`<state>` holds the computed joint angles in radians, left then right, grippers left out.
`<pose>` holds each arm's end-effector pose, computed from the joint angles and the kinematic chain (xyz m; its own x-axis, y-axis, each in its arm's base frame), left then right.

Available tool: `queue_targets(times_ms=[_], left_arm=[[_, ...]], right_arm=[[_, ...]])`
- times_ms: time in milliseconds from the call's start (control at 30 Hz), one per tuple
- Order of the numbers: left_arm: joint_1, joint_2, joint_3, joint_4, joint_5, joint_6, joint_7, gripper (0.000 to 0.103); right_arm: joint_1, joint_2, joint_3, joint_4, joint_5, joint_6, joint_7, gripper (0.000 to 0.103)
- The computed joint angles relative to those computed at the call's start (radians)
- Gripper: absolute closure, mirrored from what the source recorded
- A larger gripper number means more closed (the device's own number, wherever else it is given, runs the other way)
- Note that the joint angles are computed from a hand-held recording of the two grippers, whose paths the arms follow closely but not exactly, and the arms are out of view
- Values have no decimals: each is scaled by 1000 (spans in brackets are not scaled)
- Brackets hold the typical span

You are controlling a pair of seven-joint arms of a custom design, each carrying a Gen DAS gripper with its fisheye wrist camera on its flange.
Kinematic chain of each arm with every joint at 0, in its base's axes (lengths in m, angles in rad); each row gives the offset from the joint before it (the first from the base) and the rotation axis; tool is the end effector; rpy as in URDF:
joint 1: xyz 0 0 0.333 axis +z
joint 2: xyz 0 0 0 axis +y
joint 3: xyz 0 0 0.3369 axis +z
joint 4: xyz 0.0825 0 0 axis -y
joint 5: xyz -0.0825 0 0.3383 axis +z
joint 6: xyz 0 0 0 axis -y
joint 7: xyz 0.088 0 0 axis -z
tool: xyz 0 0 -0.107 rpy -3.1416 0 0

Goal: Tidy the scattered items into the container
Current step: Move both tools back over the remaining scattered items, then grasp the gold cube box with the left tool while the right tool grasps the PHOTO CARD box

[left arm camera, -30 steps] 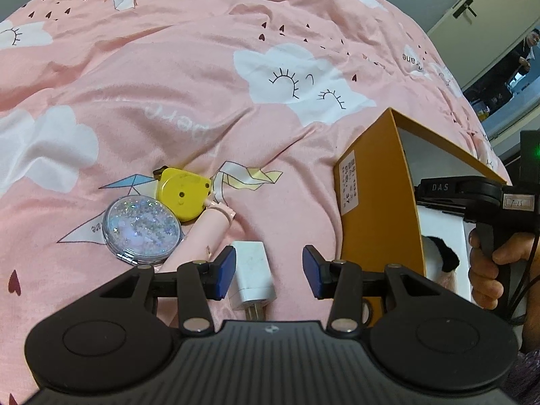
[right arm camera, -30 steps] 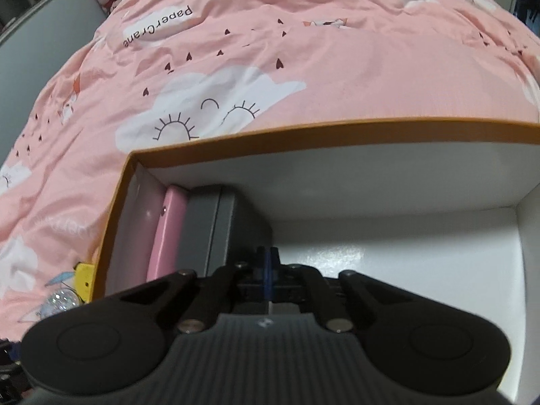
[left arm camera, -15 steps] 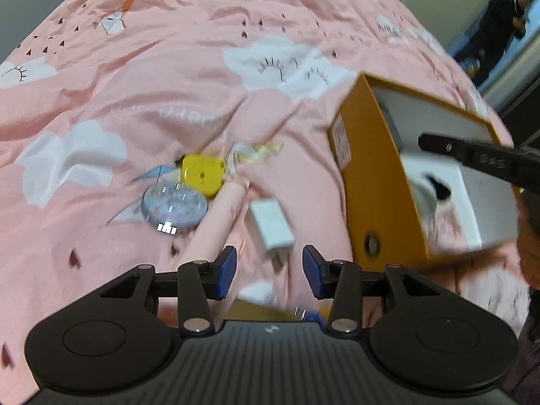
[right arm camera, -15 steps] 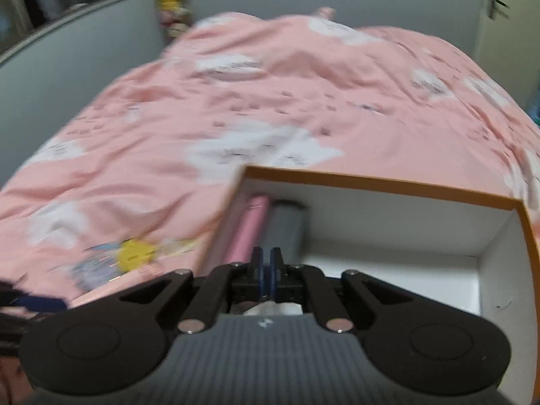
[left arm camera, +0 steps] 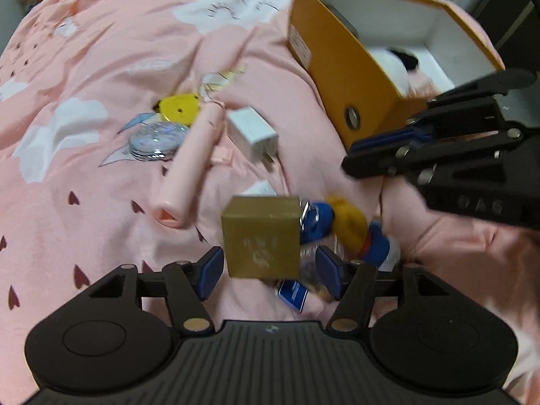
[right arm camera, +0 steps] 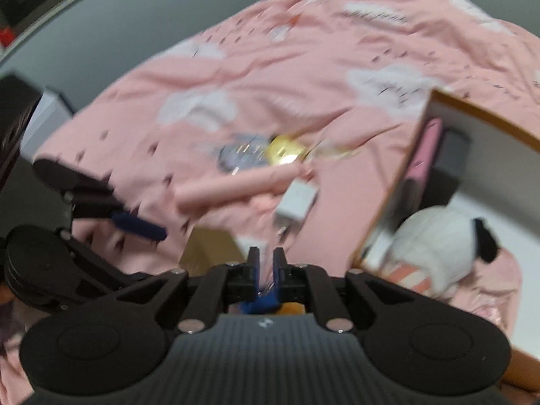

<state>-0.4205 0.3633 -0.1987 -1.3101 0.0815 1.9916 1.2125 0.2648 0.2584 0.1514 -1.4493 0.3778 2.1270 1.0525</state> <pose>0.5533 -0.3553 0.5954 -0.2689 -0.9578 0.1017 -0.9254 0.2277 -0.3028 0.5806 0.2592 0.6166 0.7317 -0.6607 -0.1676 -0.6362 -0.5738 -0.5158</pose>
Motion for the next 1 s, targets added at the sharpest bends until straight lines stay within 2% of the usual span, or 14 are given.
queue_targets(times_ms=[67,200,433,500,767,833,867,933,1000], left_arm=[[-11,11,1,12,22,-30,14,31],[-19,37,1,40,37,-88,53,30],[-10,48,2,50,15,-113,91,30],[-15,56,4,66,21,-126,97,30],[-28,84,12,108,31,-142,96,30],[-28,93,13,120,28,-145,95,29],[-26,94,13,123,24,-143,95,29],[-20,97,13,126,12,-140,95,28],[-15,96,13,119,2,-125,91,27]], right_arm=[[4,-14,4,-33,-8,-15,-26,91],[20,-30,2,-92,-44,-38,-60,84],[27,-24,-2,-131,-77,-93,-96,80],[35,-25,-3,-145,-99,-80,-99,70],[33,3,2,-138,-95,-84,-110,70],[26,3,6,-128,-79,-110,-127,72],[21,3,8,-122,-66,-131,-138,77],[13,-2,10,-113,-39,-166,-163,77],[20,-5,6,-115,-46,-162,-166,77]])
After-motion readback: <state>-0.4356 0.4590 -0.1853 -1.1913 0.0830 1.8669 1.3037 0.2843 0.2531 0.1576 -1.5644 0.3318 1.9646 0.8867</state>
